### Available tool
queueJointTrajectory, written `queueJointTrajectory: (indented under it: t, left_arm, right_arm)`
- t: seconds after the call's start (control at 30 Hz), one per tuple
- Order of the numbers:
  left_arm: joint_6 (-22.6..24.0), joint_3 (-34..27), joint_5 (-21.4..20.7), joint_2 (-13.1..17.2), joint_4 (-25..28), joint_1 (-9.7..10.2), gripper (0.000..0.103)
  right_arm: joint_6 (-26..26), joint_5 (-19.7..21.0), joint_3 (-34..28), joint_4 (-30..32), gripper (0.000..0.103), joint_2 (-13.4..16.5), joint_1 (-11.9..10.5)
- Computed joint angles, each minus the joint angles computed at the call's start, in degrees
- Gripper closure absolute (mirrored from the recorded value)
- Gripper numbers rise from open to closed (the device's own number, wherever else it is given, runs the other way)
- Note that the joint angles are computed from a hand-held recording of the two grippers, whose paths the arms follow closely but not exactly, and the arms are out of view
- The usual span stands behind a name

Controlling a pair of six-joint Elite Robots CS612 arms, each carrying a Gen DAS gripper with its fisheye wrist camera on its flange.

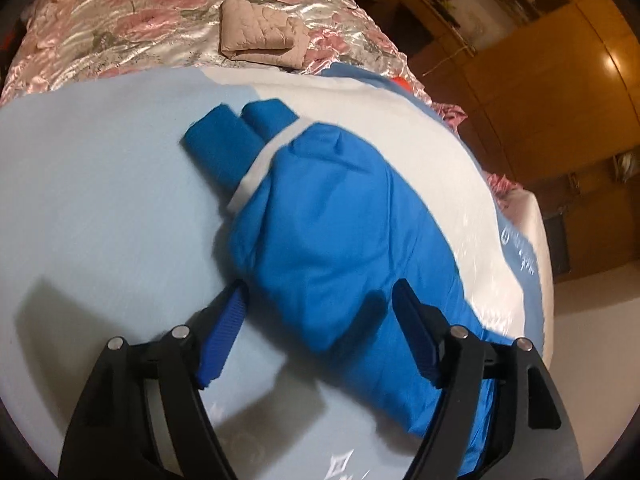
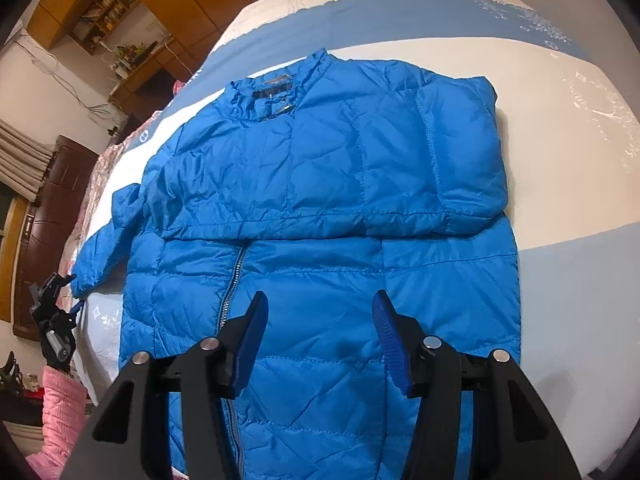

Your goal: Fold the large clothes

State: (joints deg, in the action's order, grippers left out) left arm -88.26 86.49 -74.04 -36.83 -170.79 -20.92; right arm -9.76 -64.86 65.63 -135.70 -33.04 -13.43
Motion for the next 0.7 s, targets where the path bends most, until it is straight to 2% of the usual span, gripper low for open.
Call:
queueJointTrajectory:
  t: [0.03,0.1,0.13,0.2,0.43,0.5,0.63,0.7]
  left_arm:
    - [-0.08,-0.02,0.25,0.12,-0.45,0.15,0.033]
    - [-0.43,-0.44,1.35,0.16,0.92,0.27,0.063]
    - [-1.03,-0.38,1.49,0.15,1.31,0.43,0.068]
    - [-2.94,0.71,1.30,0.46,-2.61,0.61,0.077]
    - [-0.61,1.78,2.44,0.59,-6.16,0.18,0.088]
    - [1.23,2.24,4.84,0.19,-8.41,-0.52,0.092]
    - [12.58,1.89,10.23,-1.23,-13.35,-2.69,0.094]
    - [17.73,1.02,11.48,-1.69,-15.04,-3.66,0.094]
  right_arm:
    - [0.12,-0.24,-0.12,0.06,0.049,0.06,0.05]
    - [0.46,-0.93,-0.33,0.26,0.048,0.15,0.20]
    - [0.56,-1.13,-0.38,0.29,0.048,0.18,0.27]
    - [0.67,-1.47,-0.49,0.30,0.049,0.26,0.38]
    - [1.11,-1.69,-0.64,0.88,0.049,0.45,0.32]
    - [1.05,-1.45,-0.21,0.46,0.049,0.20,0.18]
    - [1.33,-1.19,1.11,-1.65,0.049,-0.61,-0.50]
    - [1.88,-0.94,1.73,-2.51,0.048,-0.92,-0.97]
